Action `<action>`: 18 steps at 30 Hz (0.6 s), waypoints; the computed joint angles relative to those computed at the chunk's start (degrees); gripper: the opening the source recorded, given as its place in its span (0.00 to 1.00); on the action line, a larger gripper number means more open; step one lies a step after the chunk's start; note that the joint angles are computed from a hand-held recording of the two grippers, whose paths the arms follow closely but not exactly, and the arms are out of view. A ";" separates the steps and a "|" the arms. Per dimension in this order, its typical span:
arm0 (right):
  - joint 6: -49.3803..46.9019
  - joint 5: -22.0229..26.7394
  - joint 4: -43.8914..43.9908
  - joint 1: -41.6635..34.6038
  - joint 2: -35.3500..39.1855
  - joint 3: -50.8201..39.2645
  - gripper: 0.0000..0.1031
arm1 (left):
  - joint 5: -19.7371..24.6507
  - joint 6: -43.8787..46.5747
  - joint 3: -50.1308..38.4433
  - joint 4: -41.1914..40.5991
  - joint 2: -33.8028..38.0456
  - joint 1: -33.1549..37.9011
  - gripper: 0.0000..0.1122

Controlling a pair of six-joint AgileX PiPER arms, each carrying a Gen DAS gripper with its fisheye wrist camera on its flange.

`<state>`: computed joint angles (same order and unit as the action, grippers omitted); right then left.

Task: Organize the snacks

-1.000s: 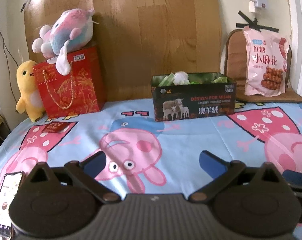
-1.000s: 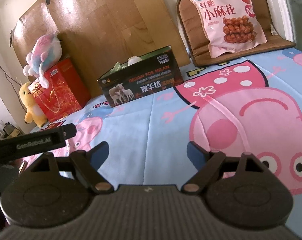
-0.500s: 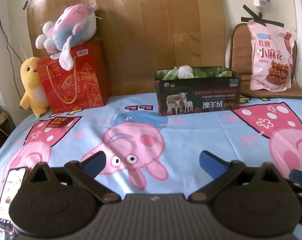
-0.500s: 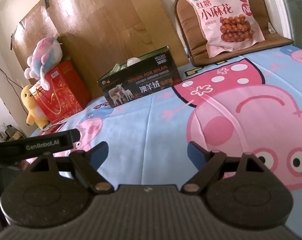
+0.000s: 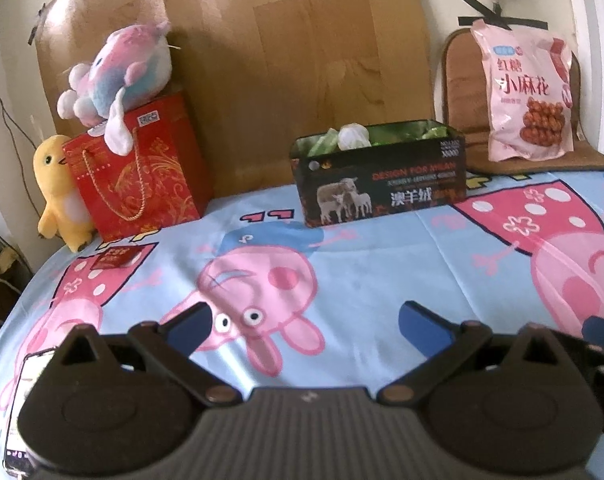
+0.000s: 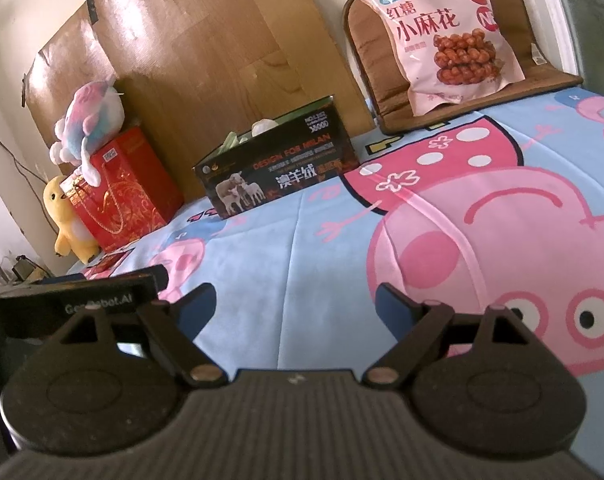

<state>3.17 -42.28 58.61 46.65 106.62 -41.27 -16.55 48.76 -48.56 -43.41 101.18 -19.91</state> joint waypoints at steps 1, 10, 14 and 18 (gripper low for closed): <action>0.36 -0.08 -0.15 -0.04 -0.01 0.17 0.86 | 0.44 0.79 -0.12 -0.83 0.01 -0.10 0.92; 2.12 0.07 -1.34 -0.50 0.14 0.74 0.86 | 4.47 7.88 -1.74 -8.96 0.50 0.30 0.92; 2.79 0.17 -1.87 -0.64 0.33 0.90 0.86 | 6.28 9.37 -2.25 -10.44 0.73 0.75 0.92; 3.27 0.26 -2.31 -0.80 0.52 0.93 0.86 | 8.44 11.76 -2.78 -13.16 0.89 1.46 0.92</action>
<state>6.44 -42.02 56.30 45.86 107.14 -40.34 -8.11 60.51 -51.35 -56.56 102.06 -18.45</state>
